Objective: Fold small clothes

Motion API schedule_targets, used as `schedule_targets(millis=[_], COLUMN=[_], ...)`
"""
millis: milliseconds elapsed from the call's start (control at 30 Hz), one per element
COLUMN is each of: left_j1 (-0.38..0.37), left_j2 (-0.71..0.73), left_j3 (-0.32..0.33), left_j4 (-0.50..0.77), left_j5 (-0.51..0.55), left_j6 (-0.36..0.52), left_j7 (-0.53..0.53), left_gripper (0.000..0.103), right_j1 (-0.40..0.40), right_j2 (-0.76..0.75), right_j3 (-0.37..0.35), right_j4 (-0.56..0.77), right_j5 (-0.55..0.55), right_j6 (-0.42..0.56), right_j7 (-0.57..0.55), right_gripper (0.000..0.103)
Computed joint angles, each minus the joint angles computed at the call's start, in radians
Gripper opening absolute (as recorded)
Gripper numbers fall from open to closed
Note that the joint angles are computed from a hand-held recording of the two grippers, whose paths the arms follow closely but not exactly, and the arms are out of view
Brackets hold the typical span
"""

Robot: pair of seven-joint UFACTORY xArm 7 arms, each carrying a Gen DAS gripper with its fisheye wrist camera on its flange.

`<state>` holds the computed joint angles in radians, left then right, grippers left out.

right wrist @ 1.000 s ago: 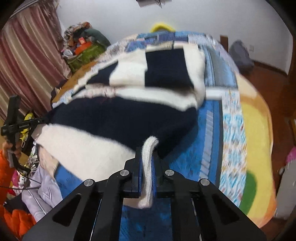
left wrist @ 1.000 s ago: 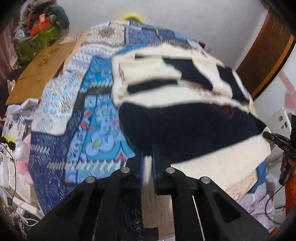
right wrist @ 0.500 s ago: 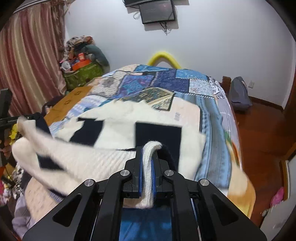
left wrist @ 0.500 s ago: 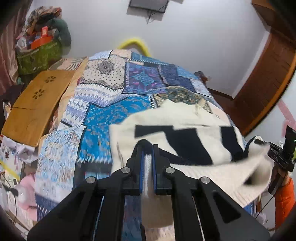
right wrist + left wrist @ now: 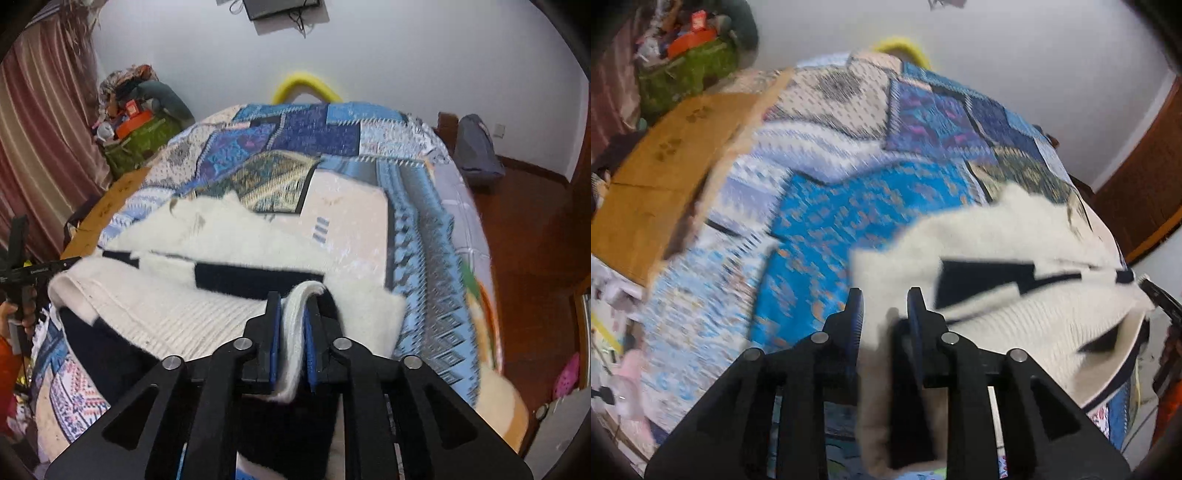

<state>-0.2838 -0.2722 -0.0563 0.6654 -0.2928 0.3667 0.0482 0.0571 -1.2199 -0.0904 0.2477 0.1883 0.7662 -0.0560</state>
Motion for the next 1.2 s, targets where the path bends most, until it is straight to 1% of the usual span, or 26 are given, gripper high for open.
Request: schedule_targets(millis=[33,67,100,133,167,200,267,333,433,567,700,767,833,900,967,1000,1033,1067,1133,1200], left_j1=[0.016,0.037,0.057,0.073,0.087,0.096,0.096,0.092,0.067,0.014,-0.012,-0.017,-0.027,-0.009,0.015,0.024,0.024,0.017,0.005,0.003], left_j2=[-0.008,-0.022,-0.03,-0.039,-0.048,-0.067,-0.093,-0.113,-0.132,-0.137,-0.102,-0.065,-0.002,0.06,0.109,0.133,0.144,0.156,0.162,0.162], left_j3=[-0.004,-0.01,-0.018,-0.024,-0.031,-0.029,-0.022,-0.02,-0.011,-0.007,-0.046,-0.06,-0.064,-0.081,-0.094,-0.093,-0.086,-0.073,-0.056,-0.057], left_j4=[0.005,0.007,0.012,0.013,0.013,0.003,-0.019,-0.041,-0.07,-0.095,-0.086,-0.063,-0.016,0.039,0.086,0.111,0.124,0.138,0.146,0.143], left_j5=[0.021,0.051,0.084,0.115,0.146,0.169,0.186,0.201,0.194,0.161,0.182,0.191,0.184,0.213,0.26,0.271,0.264,0.227,0.16,0.15], left_j6=[0.0,0.002,0.005,0.008,0.011,0.016,0.023,0.036,0.06,0.068,0.056,0.044,0.038,0.03,0.019,0.015,0.013,0.013,0.014,0.011], left_j7=[-0.015,-0.037,-0.058,-0.073,-0.089,-0.091,-0.088,-0.081,-0.05,0.001,0.025,0.019,0.014,-0.029,-0.097,-0.127,-0.134,-0.114,-0.051,-0.023], left_gripper=[0.023,0.023,0.023,0.023,0.025,0.031,0.039,0.039,0.04,0.048,0.055,0.058,0.059,0.059,0.059,0.059,0.059,0.059,0.059,0.059], right_j1=[-0.006,-0.028,-0.044,-0.062,-0.075,-0.077,-0.074,-0.069,-0.061,-0.049,-0.037,-0.022,-0.008,0.004,-0.002,-0.01,-0.019,-0.022,-0.006,0.001], right_j2=[-0.004,-0.011,-0.024,-0.05,-0.076,-0.091,-0.112,-0.14,-0.155,-0.171,-0.154,-0.109,-0.06,0.013,0.069,0.086,0.101,0.113,0.122,0.125], right_j3=[-0.001,0.013,0.023,0.032,0.04,0.041,0.039,0.043,0.048,0.047,0.036,0.034,0.037,0.042,0.058,0.065,0.071,0.069,0.045,0.04], right_j4=[0.008,0.014,0.015,0.014,0.018,0.024,0.034,0.032,0.023,-0.003,-0.019,-0.016,-0.013,-0.004,0.0,0.002,0.004,0.007,0.007,0.006], right_j5=[-0.003,-0.013,-0.022,-0.033,-0.048,-0.061,-0.083,-0.099,-0.116,-0.118,-0.109,-0.105,-0.098,-0.093,-0.093,-0.095,-0.096,-0.092,-0.082,-0.084], right_j6=[0.003,-0.013,-0.027,-0.035,-0.034,-0.023,0.006,0.043,0.075,0.101,0.108,0.094,0.064,0.01,-0.058,-0.082,-0.104,-0.123,-0.14,-0.141], right_j7=[0.002,0.016,0.029,0.043,0.05,0.048,0.038,0.031,0.019,0.014,0.008,-0.006,-0.017,-0.024,-0.013,-0.002,0.013,0.026,0.018,0.006], right_gripper=[0.025,0.032,0.047,0.053,0.053,0.053,0.054,0.058,0.059,0.059,0.061,0.061,0.061,0.061,0.061,0.061,0.061,0.061,0.061,0.061])
